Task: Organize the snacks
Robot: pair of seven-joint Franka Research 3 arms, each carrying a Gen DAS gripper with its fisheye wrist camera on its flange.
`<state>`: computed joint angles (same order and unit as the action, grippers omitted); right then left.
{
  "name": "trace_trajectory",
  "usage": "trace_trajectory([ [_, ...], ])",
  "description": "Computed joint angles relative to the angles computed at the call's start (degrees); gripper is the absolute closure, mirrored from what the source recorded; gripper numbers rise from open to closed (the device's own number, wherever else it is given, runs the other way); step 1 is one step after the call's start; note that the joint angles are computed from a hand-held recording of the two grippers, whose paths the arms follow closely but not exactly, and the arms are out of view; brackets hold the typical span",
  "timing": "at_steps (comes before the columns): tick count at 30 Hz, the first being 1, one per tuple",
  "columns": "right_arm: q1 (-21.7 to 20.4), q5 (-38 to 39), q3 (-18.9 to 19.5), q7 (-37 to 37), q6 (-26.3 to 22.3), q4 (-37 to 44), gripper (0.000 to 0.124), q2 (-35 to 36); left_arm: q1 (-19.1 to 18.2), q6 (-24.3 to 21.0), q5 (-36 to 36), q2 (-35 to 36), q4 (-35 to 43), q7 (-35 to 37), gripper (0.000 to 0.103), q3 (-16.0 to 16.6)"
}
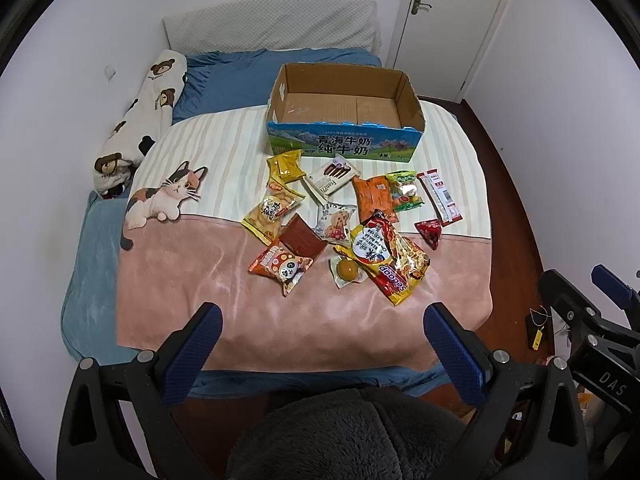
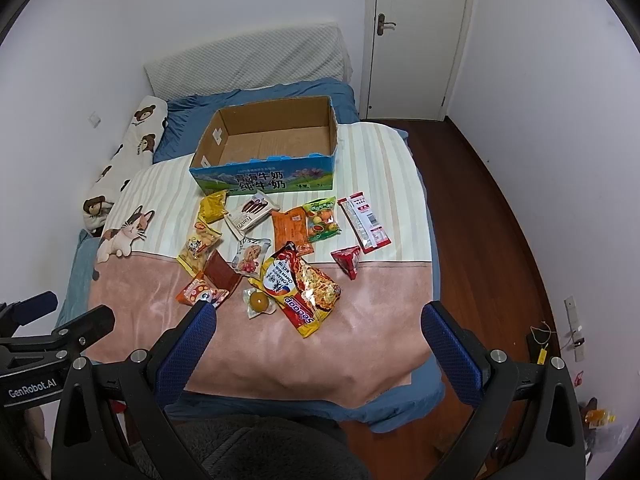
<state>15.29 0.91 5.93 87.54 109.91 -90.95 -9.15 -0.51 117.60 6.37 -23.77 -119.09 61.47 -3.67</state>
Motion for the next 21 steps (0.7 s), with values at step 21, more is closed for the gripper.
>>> trace_trajectory([
  [21, 0.2, 0.0, -0.1, -0.2, 0.0, 1.1, 0.021, 0.7, 0.0, 0.0, -0.5, 1.3, 1.4, 0.1, 0.0, 0.0],
])
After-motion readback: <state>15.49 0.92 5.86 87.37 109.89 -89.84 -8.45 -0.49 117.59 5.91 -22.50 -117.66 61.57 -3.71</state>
